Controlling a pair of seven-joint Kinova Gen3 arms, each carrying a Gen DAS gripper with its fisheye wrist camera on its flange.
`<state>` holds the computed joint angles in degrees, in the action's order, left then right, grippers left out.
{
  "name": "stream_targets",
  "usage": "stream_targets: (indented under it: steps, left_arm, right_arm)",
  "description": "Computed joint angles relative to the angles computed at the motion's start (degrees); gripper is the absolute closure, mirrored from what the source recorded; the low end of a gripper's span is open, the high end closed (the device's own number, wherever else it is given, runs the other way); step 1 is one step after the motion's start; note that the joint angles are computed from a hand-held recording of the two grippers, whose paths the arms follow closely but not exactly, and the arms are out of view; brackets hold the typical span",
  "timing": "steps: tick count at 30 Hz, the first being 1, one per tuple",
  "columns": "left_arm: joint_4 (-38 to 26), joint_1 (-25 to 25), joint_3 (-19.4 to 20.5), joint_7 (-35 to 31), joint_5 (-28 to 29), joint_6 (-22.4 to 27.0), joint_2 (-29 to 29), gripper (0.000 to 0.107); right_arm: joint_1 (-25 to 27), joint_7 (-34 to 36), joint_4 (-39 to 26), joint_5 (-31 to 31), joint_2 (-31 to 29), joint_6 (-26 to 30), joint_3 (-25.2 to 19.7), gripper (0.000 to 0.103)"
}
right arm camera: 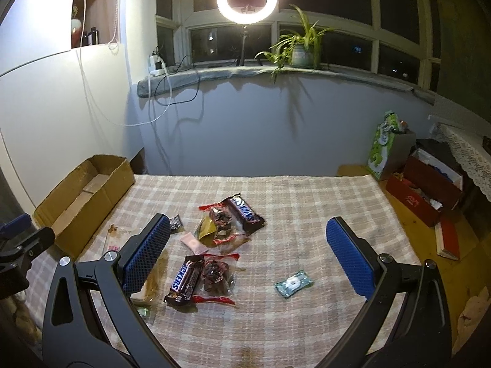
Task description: Organize snacks
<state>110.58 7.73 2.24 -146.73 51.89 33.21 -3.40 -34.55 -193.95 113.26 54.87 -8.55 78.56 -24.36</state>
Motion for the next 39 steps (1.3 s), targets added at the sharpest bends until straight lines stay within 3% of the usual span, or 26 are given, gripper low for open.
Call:
stream_targets:
  steps: [8, 17, 24, 27, 36, 39]
  left_arm:
    - [-1.55, -2.48, -0.33, -0.37, 1.18, 7.01, 3.34, 0.016]
    - [-4.65, -6.43, 1.05, 1.57, 1.06, 16.60, 8.38, 0.035]
    - [-6.45, -7.93, 2.60, 3.33, -0.23, 20.23, 11.79, 0.048]
    - [-6.95, -8.39, 3.14, 3.80, -0.63, 21.17, 12.91, 0.050]
    - [-8.59, -8.84, 4.51, 4.84, -1.67, 22.41, 15.71, 0.063]
    - [-8.80, -8.85, 4.78, 5.31, -2.06, 22.31, 16.23, 0.064]
  right_arm:
    - [4.86, 5.22, 3.52, -3.90, -3.88, -16.96, 3.72, 0.000]
    - [14.89, 20.11, 5.64, -15.49, -5.05, -37.93, 5.45, 0.019]
    - [4.10, 36.42, 7.64, -31.14, -2.66, -52.40, 23.45, 0.043]
    - [0.98, 43.41, 6.63, -36.70, -0.64, -53.36, 27.71, 0.044]
    - [-18.41, 64.18, 6.13, -57.02, 2.64, -56.79, 51.56, 0.061]
    - [-18.78, 71.17, 5.51, -63.45, 3.58, -56.36, 53.68, 0.061]
